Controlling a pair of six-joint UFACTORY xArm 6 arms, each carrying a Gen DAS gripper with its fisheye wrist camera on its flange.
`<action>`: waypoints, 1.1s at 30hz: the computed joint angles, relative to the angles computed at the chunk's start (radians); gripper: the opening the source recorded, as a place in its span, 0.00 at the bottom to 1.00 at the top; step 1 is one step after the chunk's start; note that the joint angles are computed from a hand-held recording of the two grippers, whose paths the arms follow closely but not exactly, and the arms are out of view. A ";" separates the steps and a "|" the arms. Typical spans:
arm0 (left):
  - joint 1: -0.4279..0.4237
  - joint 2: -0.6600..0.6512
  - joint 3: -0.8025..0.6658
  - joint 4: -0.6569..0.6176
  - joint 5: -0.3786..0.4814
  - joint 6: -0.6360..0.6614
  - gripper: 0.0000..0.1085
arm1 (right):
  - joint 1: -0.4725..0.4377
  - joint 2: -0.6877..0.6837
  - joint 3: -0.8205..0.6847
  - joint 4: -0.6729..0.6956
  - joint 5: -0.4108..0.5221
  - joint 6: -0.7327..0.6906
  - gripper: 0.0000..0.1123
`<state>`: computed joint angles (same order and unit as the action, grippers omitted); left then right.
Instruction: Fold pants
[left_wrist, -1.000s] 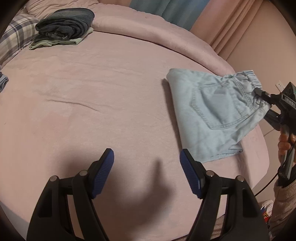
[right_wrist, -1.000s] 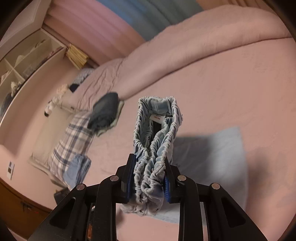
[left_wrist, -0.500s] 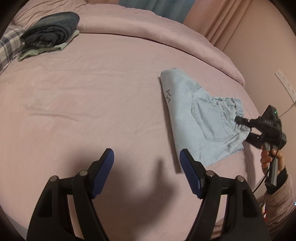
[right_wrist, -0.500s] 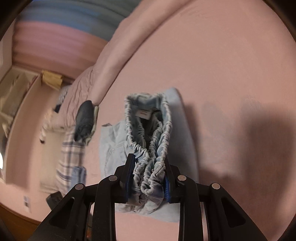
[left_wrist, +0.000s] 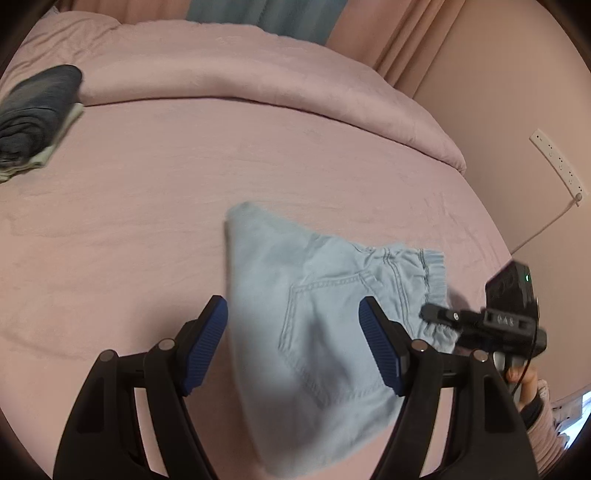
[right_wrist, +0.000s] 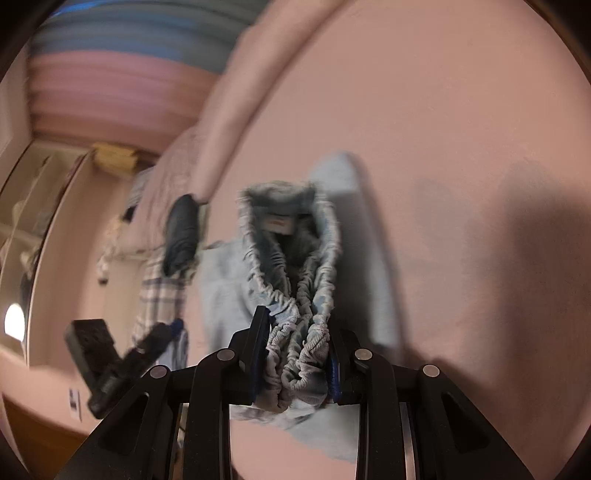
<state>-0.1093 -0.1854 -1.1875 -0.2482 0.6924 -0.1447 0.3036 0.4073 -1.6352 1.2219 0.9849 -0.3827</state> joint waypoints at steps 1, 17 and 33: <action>-0.004 0.024 -0.023 0.014 0.005 -0.012 0.68 | -0.003 -0.009 0.016 0.014 -0.002 -0.014 0.25; 0.039 0.287 -0.315 -0.026 0.168 0.054 0.56 | 0.144 -0.187 0.067 -0.374 -0.224 -0.136 0.22; 0.044 0.195 -0.183 -0.026 0.052 0.058 0.46 | 0.126 -0.183 0.106 -0.453 -0.205 -0.077 0.00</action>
